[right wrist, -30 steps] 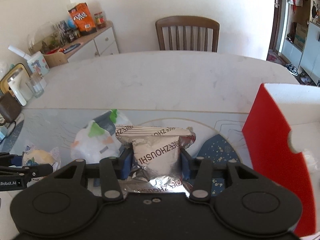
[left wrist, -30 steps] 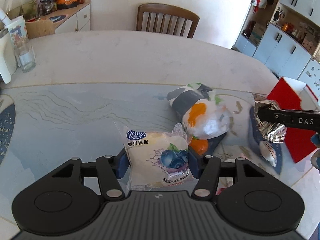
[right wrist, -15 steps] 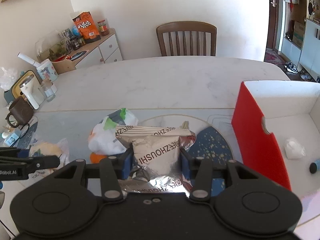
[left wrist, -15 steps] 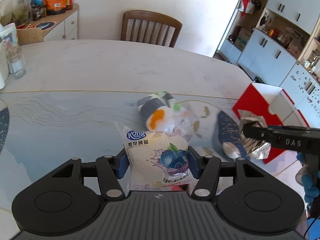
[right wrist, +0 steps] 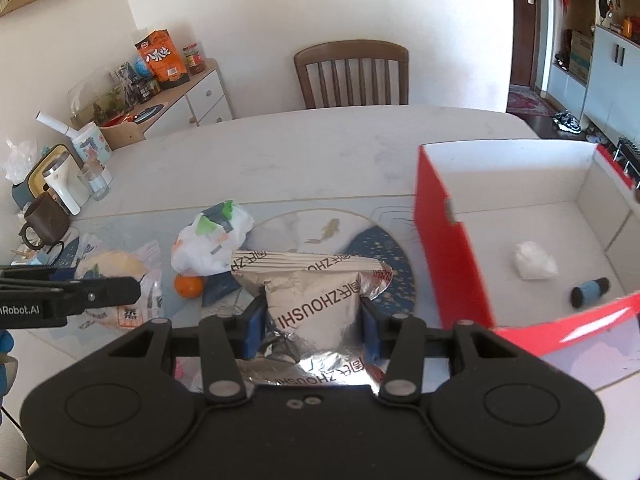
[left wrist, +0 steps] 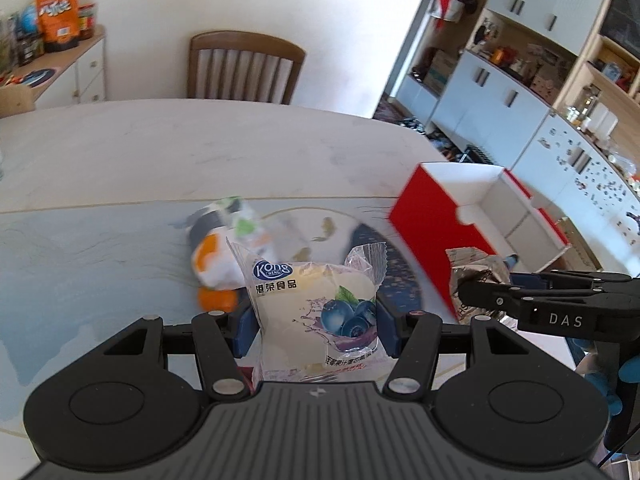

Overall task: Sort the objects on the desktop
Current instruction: 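Carry the bread packet and silver snack bag over the red box with both tools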

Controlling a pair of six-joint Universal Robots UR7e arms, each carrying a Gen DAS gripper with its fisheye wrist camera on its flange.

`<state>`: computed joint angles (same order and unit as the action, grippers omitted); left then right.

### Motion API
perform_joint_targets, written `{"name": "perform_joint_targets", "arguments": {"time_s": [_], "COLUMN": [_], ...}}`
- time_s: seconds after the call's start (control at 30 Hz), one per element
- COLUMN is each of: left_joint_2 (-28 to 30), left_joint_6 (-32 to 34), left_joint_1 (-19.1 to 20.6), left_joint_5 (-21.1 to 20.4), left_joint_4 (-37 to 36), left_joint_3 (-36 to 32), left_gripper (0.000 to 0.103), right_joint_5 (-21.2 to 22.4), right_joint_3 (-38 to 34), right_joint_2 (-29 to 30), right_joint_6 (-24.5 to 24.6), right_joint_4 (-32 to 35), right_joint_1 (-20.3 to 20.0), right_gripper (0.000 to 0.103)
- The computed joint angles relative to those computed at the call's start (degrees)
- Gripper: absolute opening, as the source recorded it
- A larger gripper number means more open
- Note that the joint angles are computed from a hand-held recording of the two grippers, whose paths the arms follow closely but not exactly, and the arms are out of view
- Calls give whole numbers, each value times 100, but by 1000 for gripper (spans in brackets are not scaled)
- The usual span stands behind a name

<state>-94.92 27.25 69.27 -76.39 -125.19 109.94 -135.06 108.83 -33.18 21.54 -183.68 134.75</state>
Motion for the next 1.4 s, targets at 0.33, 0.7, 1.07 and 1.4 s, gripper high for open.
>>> {"name": "perform_joint_targets", "arguments": {"time_s": [0.33,0.7,1.07,1.4], "left_joint_2": [-135,38,516,1232], "left_joint_6": [-239,-588,-773,-688], "left_joint_1": [-545,-1278,-1892,-2184], "left_joint_5": [-182,-411,-419,-238], "left_joint_4": [-220,-698,-1234,-1573], "left_joint_3": [484,1067,1435,1429], "left_gripper": [58,58,58,58], "right_joint_5": [-16,13,30,-60], "right_joint_3": [623,1303,1840,1937], "right_joint_2": [-644,-1370,-2004,-2239], "right_joint_6": [-196,-595,-1193,-1936], "right_joint_4": [-256,-692,-1098,-1414], "right_joint_1": [-41,-330,-792,-1255], "right_gripper": [47,47,47,47]}}
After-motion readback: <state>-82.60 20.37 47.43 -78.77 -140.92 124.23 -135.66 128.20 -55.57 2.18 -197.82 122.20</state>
